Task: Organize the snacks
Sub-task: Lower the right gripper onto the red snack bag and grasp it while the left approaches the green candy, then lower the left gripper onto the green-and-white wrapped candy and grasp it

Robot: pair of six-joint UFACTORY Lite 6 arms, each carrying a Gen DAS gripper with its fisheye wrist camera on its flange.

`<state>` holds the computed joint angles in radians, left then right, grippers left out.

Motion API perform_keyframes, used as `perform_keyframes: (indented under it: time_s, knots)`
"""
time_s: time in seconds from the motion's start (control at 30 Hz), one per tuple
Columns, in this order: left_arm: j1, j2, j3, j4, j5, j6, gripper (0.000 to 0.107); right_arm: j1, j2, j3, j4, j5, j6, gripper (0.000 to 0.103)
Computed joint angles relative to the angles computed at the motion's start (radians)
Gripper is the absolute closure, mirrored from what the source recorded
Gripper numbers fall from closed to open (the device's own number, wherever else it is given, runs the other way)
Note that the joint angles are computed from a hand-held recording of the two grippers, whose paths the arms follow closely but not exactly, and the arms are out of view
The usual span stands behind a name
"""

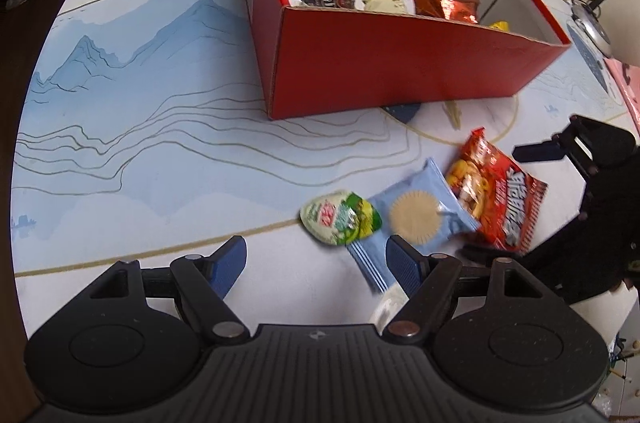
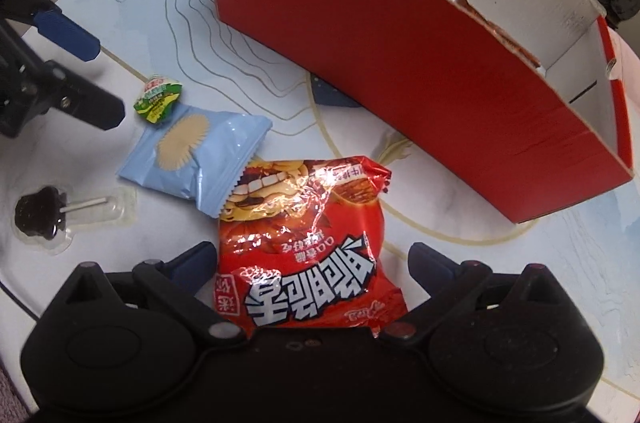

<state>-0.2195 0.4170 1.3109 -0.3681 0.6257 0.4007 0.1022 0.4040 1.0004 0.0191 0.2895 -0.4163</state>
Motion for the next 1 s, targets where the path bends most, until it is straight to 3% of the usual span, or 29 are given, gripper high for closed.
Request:
perform_keyframes:
  time_s: [0.3,0.5,0.83,1.0]
  knots:
    - [-0.018,0.072,0.039,-0.076,-0.036,0.147,0.033,-0.046,-0.007,0.004,0.195,0.021,-0.181,0.016]
    - [-0.038,0.105,0.057,-0.044,-0.046,0.137,0.049,-0.042,-0.029,-0.018,0.188,0.007,-0.173,0.019]
    - [-0.049,0.086,0.026,-0.056,-0.089,0.178,0.060,-0.046,-0.067,-0.065,0.190,-0.023,-0.148,0.026]
    - [-0.038,0.083,0.024,-0.077,-0.083,0.191,0.064,-0.049,-0.102,-0.098,0.132,-0.024,-0.044,0.028]
